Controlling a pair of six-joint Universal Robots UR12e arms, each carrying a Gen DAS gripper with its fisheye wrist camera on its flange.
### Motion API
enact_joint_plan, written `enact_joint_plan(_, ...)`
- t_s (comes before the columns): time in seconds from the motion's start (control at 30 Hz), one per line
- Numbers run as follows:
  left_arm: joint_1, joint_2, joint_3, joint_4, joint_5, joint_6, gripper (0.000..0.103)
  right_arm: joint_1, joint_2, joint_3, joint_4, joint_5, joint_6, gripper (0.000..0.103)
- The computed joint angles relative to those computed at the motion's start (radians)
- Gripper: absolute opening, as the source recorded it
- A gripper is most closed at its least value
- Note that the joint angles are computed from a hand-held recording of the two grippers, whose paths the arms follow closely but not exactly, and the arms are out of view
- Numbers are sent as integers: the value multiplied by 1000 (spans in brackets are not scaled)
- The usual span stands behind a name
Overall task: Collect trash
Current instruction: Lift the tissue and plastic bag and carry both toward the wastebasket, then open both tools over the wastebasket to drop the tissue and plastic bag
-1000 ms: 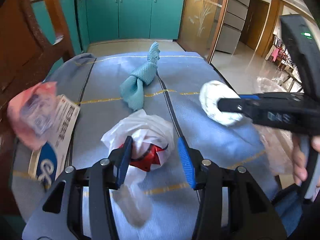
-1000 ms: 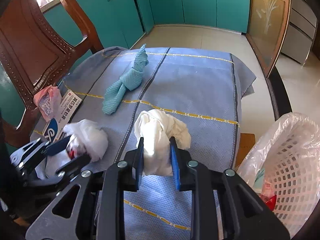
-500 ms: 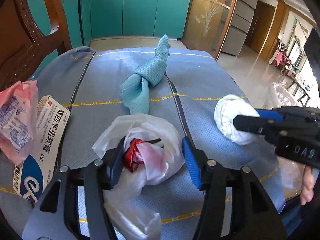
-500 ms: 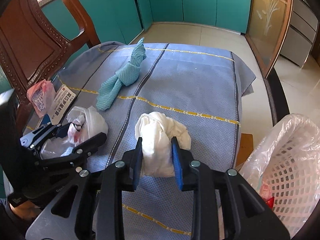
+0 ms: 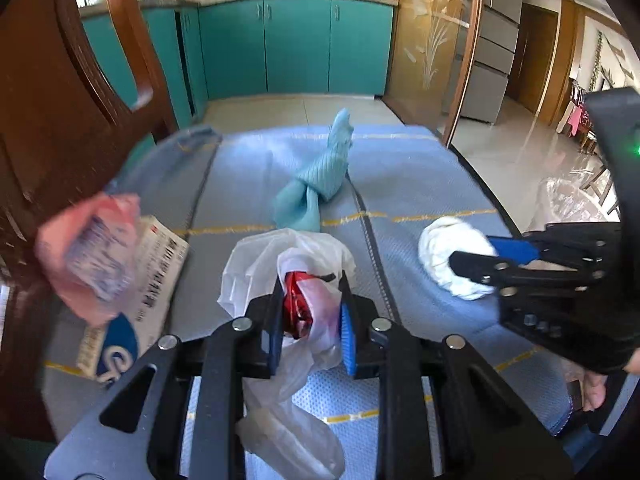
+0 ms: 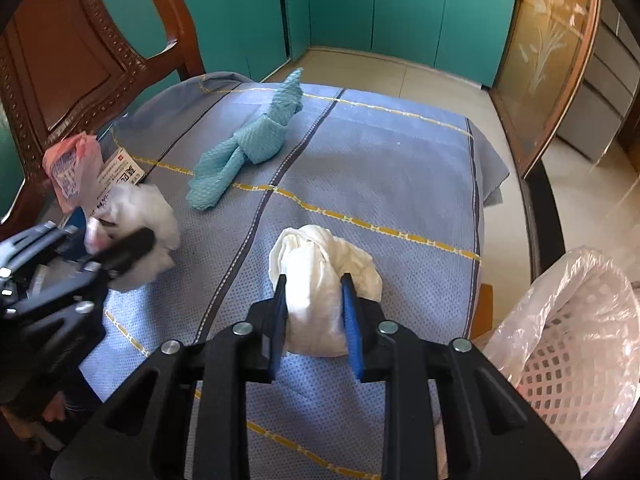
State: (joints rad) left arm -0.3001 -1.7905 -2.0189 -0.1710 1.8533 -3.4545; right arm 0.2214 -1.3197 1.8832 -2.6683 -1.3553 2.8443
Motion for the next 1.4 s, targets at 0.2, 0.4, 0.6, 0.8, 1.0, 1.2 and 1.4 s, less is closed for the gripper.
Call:
enact_joint_plan(0.2, -42, 33, -2, 1, 94, 27, 24, -21, -28, 22, -62, 61, 22, 23)
enact_joint_plan(0.4, -69, 52, -3, 3, 147, 36, 24, -37, -57, 48, -105, 91, 26, 23)
enact_joint_plan(0.6, -85, 50, -2, 7, 174, 40, 24, -45, -82, 78, -129, 89, 22, 23)
enact_joint_plan(0.8, -91, 50, -1, 9, 177, 40, 24, -44, -95, 101, -161, 68, 10, 23)
enact_joint_plan(1.0, -104, 50, 4, 25, 190, 55, 24, -58, -107, 117, -192, 88, 20, 23)
enact_joint_plan(1.2, -119, 42, 13, 38, 192, 72, 24, -80, -123, 137, -219, 100, 36, 23)
enact_joint_plan(1.4, -132, 24, 35, 55, 165, 97, 24, -130, -145, 168, -286, 132, 89, 23)
